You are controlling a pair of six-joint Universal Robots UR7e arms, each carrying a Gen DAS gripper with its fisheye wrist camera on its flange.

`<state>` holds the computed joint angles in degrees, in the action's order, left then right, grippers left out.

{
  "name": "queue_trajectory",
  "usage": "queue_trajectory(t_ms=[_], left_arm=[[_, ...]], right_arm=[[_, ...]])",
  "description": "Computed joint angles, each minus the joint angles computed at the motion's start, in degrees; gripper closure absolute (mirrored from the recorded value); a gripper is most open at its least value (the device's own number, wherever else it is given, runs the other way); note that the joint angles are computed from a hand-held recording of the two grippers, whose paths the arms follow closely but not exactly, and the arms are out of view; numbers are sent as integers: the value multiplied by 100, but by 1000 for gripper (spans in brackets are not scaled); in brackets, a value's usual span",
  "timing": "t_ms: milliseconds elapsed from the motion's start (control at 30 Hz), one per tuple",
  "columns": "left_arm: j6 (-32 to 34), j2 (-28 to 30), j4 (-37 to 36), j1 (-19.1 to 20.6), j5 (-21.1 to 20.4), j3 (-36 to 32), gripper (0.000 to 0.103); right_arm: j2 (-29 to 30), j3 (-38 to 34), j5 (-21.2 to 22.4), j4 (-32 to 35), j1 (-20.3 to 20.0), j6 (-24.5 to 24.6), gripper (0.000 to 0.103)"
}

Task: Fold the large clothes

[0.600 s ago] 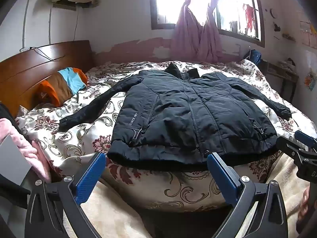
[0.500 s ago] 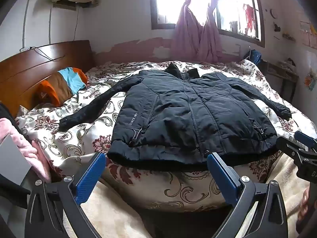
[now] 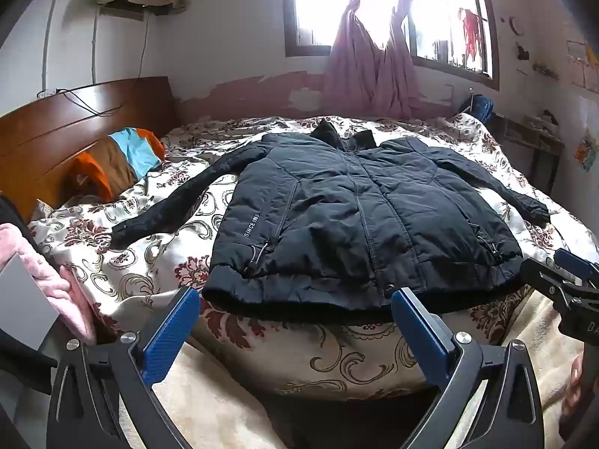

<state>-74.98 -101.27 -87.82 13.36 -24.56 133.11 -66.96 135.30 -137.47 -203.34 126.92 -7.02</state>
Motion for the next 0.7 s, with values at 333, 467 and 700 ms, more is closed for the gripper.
queue_trajectory(t_ms=[333,467,700], left_arm=[[9,-5,-12,-2,3,5,0],[11,-2,-10,-2,7,6,0],[2,-3,-3,-3,13,6,0]], right_arm=[[8,-7,-1,13,-1,-10,1],[-54,-4,60,44,-69,-15,1],[10,1,0,25,16,54,1]])
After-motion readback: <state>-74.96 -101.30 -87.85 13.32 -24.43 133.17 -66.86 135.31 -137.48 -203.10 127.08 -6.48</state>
